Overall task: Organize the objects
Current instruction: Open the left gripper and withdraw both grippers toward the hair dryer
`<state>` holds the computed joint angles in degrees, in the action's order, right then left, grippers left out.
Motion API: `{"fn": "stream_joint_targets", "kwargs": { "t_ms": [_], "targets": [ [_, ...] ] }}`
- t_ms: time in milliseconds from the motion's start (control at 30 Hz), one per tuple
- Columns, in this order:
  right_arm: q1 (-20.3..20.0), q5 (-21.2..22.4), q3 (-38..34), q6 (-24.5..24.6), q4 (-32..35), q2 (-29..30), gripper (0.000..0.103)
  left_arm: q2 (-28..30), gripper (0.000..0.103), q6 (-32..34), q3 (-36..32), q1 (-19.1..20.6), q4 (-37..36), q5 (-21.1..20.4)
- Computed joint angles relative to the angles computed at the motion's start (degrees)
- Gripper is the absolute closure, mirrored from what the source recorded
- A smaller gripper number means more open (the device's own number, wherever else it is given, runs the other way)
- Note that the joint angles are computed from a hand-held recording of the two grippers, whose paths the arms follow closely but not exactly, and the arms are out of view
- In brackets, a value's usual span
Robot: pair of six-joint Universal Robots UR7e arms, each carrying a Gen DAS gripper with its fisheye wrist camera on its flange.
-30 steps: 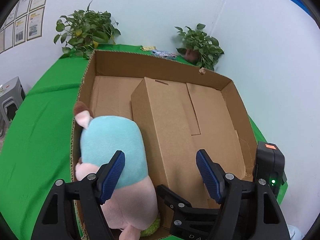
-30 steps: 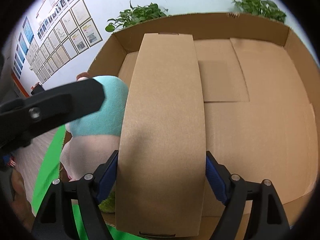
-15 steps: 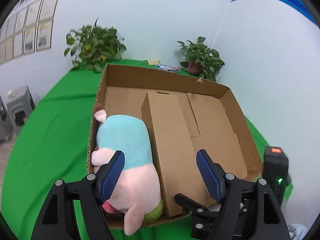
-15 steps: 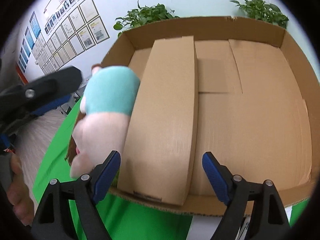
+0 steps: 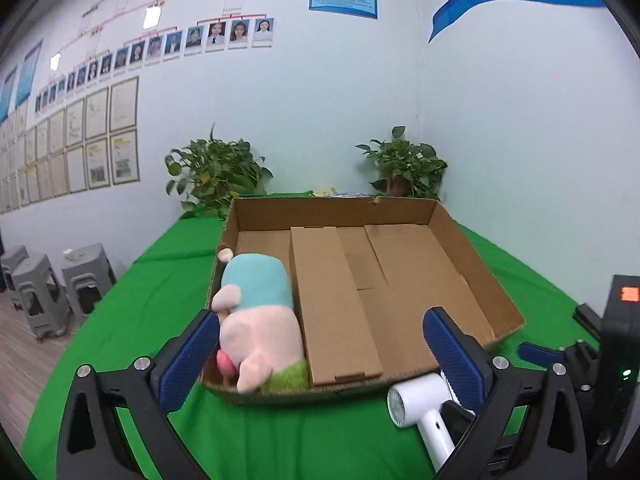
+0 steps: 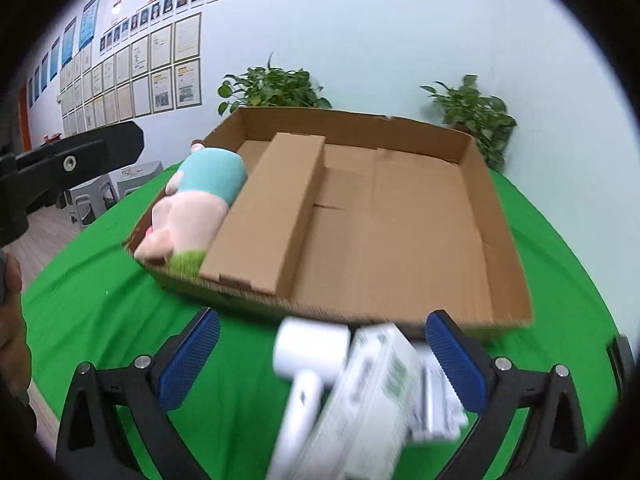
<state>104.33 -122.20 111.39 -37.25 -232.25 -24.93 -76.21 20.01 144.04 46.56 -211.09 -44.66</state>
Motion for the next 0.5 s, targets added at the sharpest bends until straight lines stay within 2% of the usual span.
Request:
{"fn": "stream_joint_targets", "kwargs": {
  "t_ms": [67, 300, 500],
  "targets": [
    [-0.14, 0.14, 2.17, 0.97, -2.18, -0.67, 0.001, -0.19, 0.0, -1.57, 2.12, -1.96, -1.5, 1.45],
    [0.19, 0.26, 6.32, 1.77, -8.1, -1.34, 0.001, -1.77, 0.0, -9.56, 7.38, -7.04, 1.83, 6.41],
    [-0.11, 0.09, 7.06, 1.76, -8.55, -1.51, 0.001, -1.76, 0.0, -12.3, 8.22, -7.08, 2.75, 6.76]
  ]
}}
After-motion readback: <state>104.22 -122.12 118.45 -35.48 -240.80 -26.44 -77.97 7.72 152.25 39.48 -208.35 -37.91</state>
